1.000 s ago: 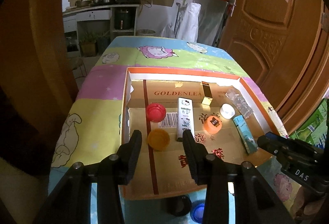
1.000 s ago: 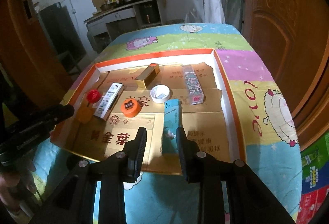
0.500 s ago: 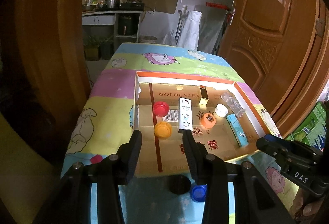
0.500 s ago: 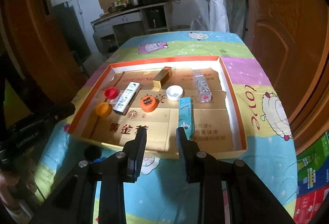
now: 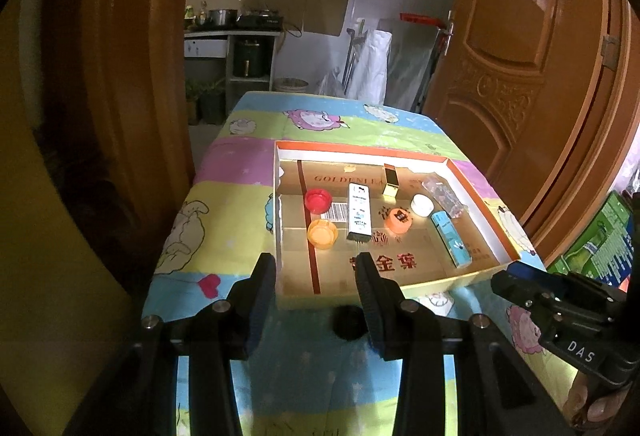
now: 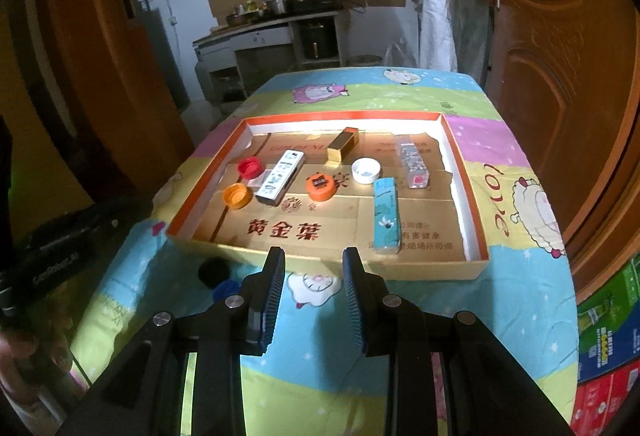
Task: Organize rigid objects
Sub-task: 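Move both grippers back from the box toward the black and blue caps, then grasp the black cap with the left gripper while the right gripper grasps the blue cap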
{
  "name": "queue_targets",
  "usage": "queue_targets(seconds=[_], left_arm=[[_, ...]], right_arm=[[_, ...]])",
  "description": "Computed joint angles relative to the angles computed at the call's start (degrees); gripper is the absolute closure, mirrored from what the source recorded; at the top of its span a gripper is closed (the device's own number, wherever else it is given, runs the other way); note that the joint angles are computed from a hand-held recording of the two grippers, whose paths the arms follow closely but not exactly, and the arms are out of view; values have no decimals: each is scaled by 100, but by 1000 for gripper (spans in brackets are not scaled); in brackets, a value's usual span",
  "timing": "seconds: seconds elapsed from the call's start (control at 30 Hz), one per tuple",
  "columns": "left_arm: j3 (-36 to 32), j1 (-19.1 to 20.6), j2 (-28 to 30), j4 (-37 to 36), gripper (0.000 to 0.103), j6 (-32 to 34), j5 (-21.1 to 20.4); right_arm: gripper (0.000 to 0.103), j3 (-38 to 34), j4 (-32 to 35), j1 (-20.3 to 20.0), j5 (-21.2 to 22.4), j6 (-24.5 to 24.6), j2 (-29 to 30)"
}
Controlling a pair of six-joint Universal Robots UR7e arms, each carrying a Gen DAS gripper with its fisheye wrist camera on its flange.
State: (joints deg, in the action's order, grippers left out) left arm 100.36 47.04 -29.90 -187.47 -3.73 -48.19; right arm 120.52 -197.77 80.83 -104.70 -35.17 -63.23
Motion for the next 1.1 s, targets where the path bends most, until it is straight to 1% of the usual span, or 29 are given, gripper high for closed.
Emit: queue_targets(seconds=[0.33, 0.53, 0.6, 0.63, 0.7, 0.8, 0.97, 1.1], left_arm=[[497, -45, -181, -151, 62, -242, 26], [722, -52, -192, -236, 62, -388, -66], [753, -48, -174, -221, 62, -399, -75], [767, -42, -163, -203, 62, -411, -73], [772, -19, -148, -167, 62, -433, -82], [798, 29, -150, -118, 62, -494, -102], [804, 113, -154, -113, 62, -516, -124], [712, 170, -128, 26, 62, -497, -175]], right_arm=[[72, 264, 5, 80, -44, -129, 101], [72, 358, -6, 122, -78, -222, 238], [70, 334, 37, 131, -67, -250, 308], [65, 314, 49, 135, -67, -263, 351], [62, 264, 82, 143, -65, -306, 455], [62, 161, 123, 162, -104, -360, 625], [62, -122, 136, 190, -295, -418, 988], [62, -328, -13, 236, -469, -549, 1230]])
